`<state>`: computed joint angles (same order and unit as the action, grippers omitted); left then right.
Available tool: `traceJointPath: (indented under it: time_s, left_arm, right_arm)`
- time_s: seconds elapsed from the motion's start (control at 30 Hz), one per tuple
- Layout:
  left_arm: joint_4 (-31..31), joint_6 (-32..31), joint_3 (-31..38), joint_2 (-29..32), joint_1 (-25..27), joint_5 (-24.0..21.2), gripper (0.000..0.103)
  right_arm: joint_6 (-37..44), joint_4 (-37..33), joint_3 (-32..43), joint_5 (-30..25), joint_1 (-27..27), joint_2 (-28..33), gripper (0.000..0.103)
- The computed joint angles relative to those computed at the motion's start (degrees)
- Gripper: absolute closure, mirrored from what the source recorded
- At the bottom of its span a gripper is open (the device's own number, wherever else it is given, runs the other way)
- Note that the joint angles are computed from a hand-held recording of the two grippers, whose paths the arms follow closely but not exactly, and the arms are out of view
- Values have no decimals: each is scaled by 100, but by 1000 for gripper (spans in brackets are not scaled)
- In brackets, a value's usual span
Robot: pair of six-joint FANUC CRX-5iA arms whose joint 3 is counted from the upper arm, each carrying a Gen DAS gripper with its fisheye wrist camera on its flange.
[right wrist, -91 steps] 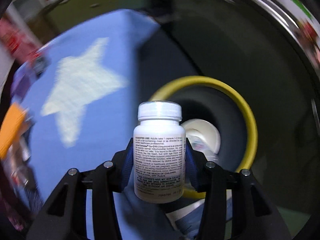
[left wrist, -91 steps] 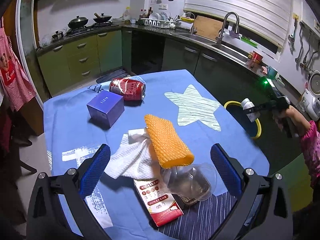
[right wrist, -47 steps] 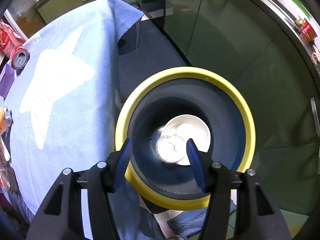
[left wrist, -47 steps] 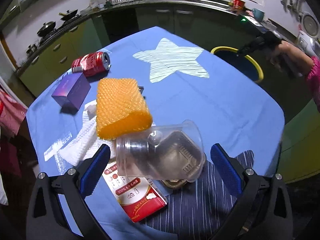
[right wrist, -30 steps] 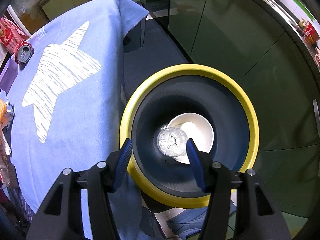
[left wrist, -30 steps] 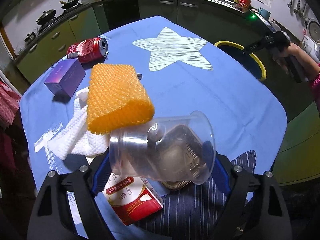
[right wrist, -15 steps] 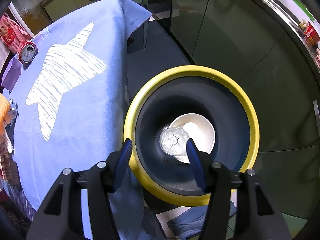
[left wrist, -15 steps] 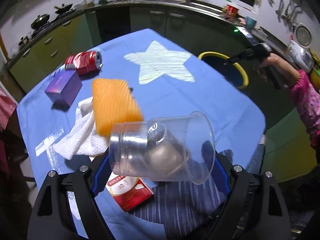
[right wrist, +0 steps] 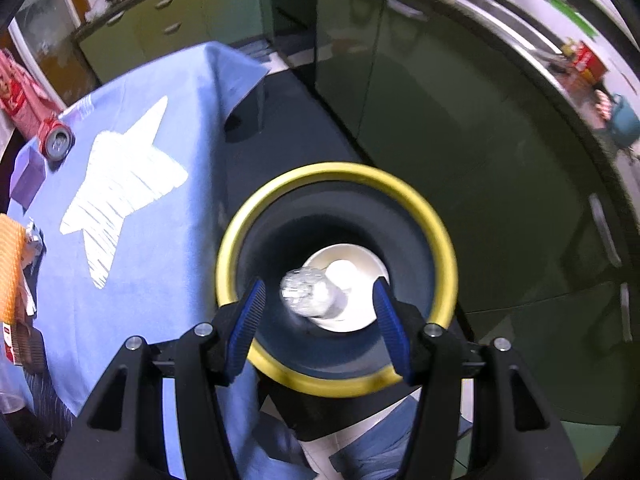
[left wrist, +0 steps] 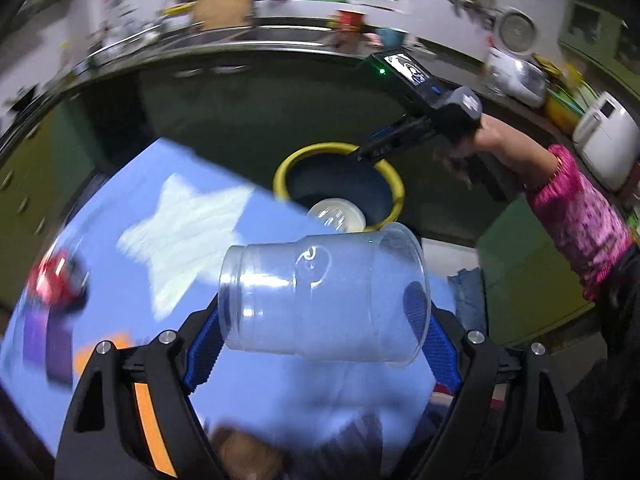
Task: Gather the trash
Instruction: 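Grasp the clear plastic cup with the left gripper and drop it into the bin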
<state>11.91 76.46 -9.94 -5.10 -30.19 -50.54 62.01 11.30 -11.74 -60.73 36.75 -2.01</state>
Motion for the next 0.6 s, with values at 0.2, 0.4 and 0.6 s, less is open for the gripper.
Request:
traceJointPath:
  time_s: [0.2, 0.4, 0.6]
  left_arm:
    - [-100, -126, 1747, 1756, -378, -243, 19]
    - [-269, 310, 3695, 3580, -547, -879, 19]
    - [-512, 705, 5072, 4662, -635, -1349, 15]
  right_arm:
    - [-268, 308, -484, 35, -186, -541, 49]
    - [-548, 581, -890, -163, -396, -984, 49]
    - [-681, 640, -1086, -297, -545, -1233, 49]
